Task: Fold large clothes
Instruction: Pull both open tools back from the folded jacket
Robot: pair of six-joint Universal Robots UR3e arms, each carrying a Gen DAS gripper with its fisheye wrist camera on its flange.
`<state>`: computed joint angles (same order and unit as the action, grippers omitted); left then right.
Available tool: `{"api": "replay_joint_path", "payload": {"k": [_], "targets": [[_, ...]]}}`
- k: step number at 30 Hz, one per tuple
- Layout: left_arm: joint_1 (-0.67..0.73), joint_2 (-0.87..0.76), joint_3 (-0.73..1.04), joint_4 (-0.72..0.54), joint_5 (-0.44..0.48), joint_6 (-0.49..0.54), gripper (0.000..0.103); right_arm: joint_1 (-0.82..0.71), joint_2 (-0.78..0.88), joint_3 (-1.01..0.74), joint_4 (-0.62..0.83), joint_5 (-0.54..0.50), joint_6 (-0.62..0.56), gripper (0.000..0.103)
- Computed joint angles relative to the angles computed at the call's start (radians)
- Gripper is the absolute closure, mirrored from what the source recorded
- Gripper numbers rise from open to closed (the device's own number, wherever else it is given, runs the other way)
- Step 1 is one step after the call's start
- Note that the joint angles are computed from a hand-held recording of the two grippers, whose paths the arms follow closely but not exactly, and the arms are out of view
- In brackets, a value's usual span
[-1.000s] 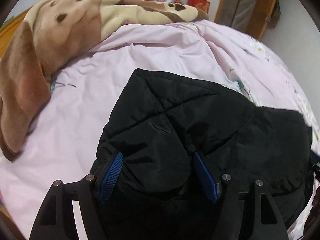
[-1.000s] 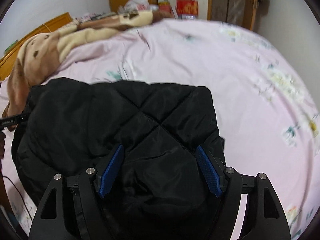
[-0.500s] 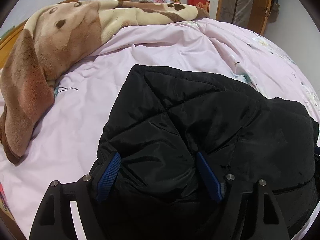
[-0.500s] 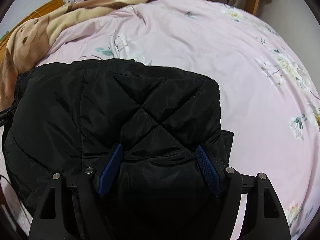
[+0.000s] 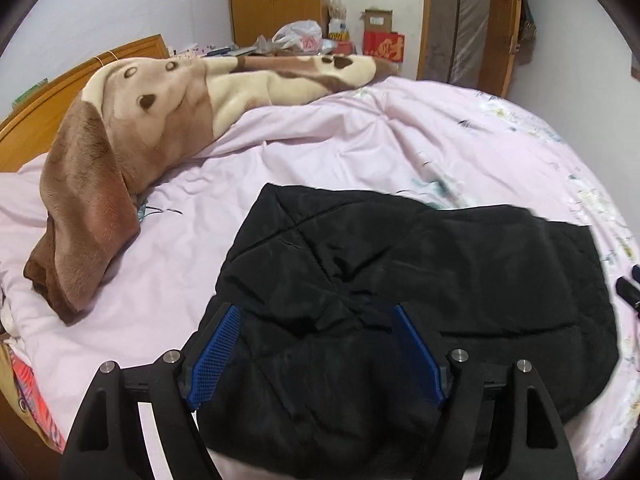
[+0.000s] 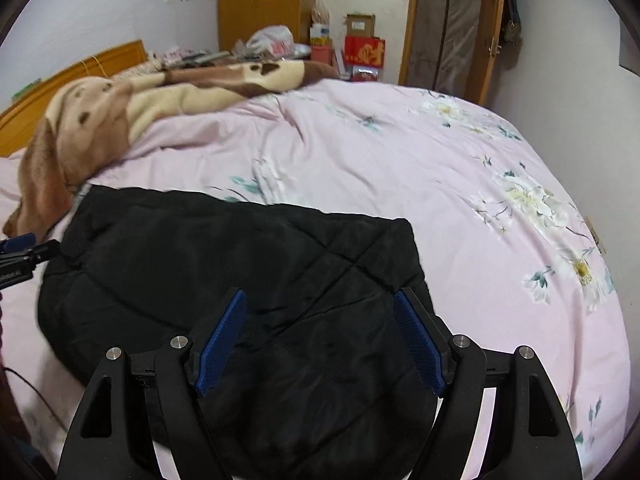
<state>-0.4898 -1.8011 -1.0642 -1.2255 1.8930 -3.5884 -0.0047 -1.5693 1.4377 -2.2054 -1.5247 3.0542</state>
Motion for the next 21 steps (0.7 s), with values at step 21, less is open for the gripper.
{"api": "replay_joint_path", "payload": {"k": [21], "targets": [[-0.544, -0.005, 0.349, -0.44, 0.329, -0.479, 0.018, 0.152, -0.523, 0.172, 0.279, -0.144, 0.176, 0.027]]}}
